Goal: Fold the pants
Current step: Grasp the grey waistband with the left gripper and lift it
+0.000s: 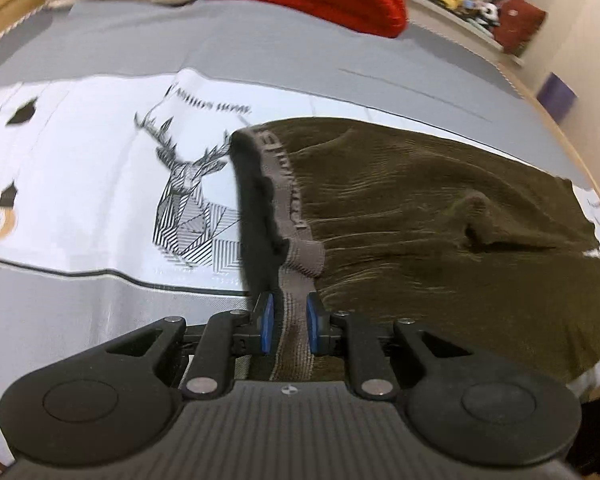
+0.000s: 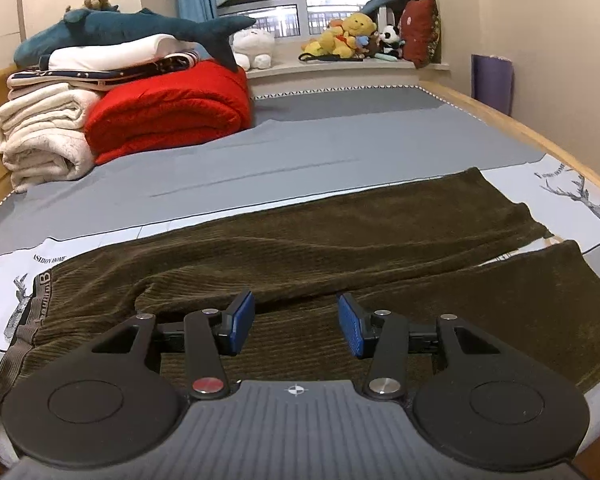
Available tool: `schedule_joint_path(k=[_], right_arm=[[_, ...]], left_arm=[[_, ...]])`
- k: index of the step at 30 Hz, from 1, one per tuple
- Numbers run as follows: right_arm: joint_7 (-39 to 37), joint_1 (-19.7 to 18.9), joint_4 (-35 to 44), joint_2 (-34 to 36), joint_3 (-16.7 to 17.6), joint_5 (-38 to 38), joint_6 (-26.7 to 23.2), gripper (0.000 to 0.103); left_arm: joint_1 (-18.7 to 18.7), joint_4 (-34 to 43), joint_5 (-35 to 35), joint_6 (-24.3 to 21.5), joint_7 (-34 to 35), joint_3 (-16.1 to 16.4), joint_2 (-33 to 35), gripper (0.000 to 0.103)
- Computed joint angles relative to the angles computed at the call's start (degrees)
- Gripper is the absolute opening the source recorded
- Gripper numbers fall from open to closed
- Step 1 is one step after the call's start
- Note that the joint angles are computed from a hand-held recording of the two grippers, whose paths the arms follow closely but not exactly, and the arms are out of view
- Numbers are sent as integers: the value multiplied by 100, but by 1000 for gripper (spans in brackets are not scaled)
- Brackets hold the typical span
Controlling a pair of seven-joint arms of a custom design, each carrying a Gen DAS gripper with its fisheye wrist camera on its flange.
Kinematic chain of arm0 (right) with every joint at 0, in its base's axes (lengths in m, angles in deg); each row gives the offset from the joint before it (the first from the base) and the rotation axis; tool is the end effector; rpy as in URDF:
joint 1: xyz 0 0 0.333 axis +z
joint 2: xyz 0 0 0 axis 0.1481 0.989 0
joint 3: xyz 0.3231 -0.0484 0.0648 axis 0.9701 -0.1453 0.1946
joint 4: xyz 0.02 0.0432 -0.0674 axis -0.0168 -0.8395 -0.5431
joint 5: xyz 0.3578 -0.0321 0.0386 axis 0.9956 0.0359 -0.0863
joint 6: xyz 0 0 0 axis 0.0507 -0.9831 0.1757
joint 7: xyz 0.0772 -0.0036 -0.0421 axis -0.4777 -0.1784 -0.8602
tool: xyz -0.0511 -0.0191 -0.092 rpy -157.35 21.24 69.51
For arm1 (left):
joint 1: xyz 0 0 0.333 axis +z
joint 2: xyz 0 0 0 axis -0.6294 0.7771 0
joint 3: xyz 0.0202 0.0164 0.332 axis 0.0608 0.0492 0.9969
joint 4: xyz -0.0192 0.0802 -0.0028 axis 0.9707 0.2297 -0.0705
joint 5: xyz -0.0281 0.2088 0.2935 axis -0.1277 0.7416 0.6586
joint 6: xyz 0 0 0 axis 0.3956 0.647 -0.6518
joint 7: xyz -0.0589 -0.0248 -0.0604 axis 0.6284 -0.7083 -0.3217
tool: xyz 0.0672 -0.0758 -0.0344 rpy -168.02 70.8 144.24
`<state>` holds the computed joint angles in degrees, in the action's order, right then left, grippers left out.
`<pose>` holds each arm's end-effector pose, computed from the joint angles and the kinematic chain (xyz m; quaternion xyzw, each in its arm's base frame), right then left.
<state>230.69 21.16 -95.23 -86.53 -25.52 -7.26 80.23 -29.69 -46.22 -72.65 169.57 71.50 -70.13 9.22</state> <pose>0.4924 0.2028 0.6192 -0.4989 0.7328 -0.3331 0.3212 0.6458 0.0429 0.5629 -0.6345 0.7213 -0.2507 0.1198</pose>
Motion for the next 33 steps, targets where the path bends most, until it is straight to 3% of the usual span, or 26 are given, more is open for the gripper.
schedule_joint_path(k=[5, 8, 10, 12, 19, 23, 31, 33], right_arm=[[30, -2, -67, -31, -10, 43, 223, 49], [-91, -6, -42, -11, 5, 27, 251, 50], [-201, 1, -33, 4, -14, 122, 276, 50], [-258, 0, -28, 19, -23, 186, 295, 50], [-295, -11, -21, 43, -29, 296, 308, 50], [-408, 2, -39, 28, -25, 302, 259, 50], [-413, -20, -105, -48, 1, 302, 130, 50], [-396, -23, -103, -43, 8, 323, 96, 50]], left_arm=[[-72, 277, 364, -205, -449, 76, 239, 31], [-130, 404, 663, -312, -538, 74, 349, 42], [-176, 413, 845, -323, -509, 57, 384, 57], [-264, 374, 1119, -261, -526, 70, 398, 62], [-357, 573, 1401, -527, -435, 22, 636, 63], [-376, 694, 1473, -667, -443, 13, 748, 62], [-281, 633, 1203, -689, -52, -66, 708, 24], [-224, 648, 1053, -724, -39, -73, 689, 21]])
